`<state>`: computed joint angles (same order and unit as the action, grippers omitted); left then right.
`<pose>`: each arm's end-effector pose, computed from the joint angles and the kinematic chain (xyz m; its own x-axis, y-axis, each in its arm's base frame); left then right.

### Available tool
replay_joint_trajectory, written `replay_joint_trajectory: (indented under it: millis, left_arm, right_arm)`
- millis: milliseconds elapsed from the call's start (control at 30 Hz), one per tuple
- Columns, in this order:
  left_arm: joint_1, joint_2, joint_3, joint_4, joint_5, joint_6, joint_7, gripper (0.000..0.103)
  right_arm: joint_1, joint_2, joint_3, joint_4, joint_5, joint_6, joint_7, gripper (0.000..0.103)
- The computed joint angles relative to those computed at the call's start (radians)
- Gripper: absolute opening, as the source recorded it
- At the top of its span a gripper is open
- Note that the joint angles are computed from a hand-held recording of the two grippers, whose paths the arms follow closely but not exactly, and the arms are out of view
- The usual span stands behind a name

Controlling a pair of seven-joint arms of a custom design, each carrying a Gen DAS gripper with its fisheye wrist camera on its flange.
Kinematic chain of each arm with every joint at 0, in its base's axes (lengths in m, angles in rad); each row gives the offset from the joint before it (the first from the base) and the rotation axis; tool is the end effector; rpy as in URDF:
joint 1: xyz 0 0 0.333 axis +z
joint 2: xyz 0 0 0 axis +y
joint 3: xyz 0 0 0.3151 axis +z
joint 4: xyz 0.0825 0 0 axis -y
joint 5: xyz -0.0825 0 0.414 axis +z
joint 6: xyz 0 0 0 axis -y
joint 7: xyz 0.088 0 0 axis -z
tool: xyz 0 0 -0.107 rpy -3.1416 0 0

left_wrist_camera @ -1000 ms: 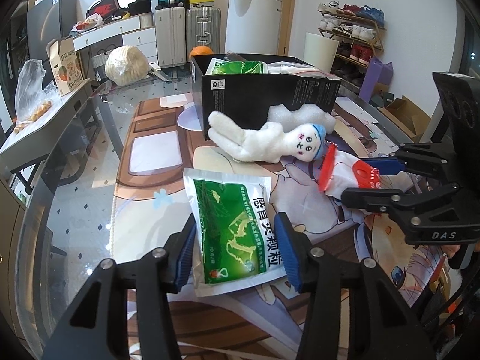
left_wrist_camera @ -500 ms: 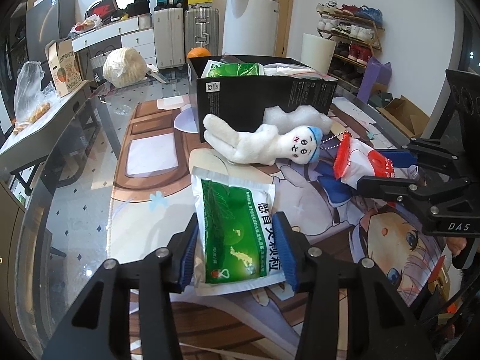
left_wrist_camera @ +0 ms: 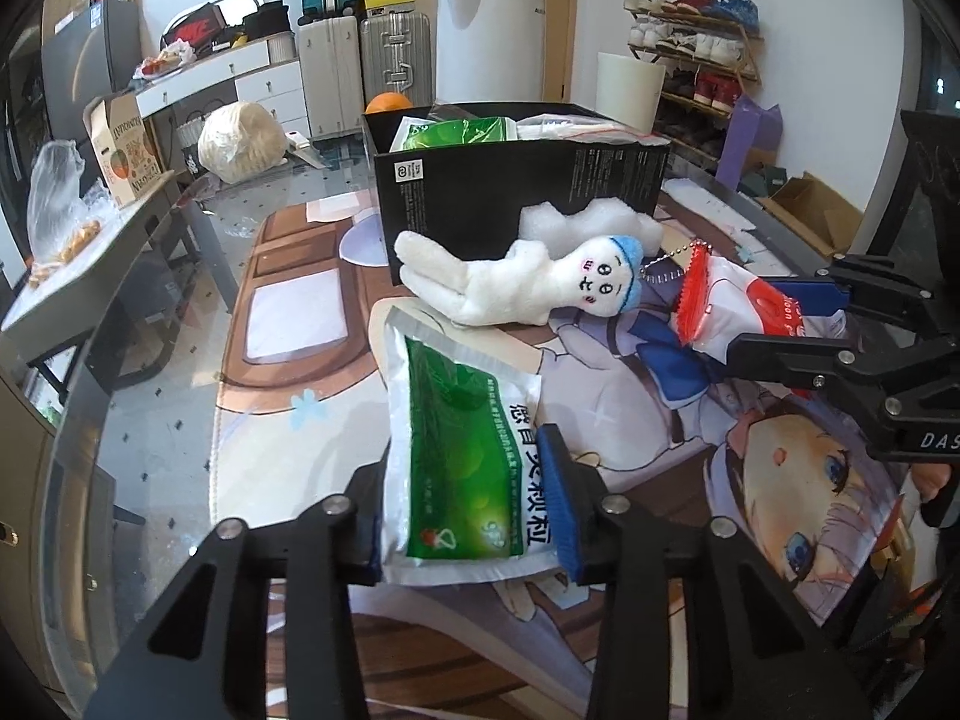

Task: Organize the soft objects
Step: 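Lift the green packet and red bag off the mat with both tools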

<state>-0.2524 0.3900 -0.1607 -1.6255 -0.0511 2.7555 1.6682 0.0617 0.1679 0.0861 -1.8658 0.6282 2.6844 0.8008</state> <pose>0.6870 -0.2799 0.4727 -0.4356 -0.8992 0.0410 -0.6719 0.2945 -0.6796 0.6691 0.0778 0.4817 0.4472 -0.8912 -0.0760 -0.6656 -0.2749 -0.6939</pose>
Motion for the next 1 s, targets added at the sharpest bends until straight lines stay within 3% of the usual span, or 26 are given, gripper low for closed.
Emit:
replay_joint_trajectory:
  millis: [233,733,1000]
  left_arm:
    - [0.032,-0.007,-0.036,-0.010,-0.073,0.006,0.050,0.016]
    - [0.069,-0.016,-0.077,0.015,-0.224,0.028,0.187,0.016]
    - [0.063,-0.013,-0.080,0.006,-0.239,0.004,0.217,0.003]
  right_arm:
    - [-0.002,-0.006,0.003,0.001,0.038,0.008,-0.036,0.046]
    - [0.000,-0.015,-0.001,0.020,0.069,0.050,-0.061,0.046]
    - [-0.002,-0.012,-0.004,0.012,0.047,0.035,-0.042,0.046]
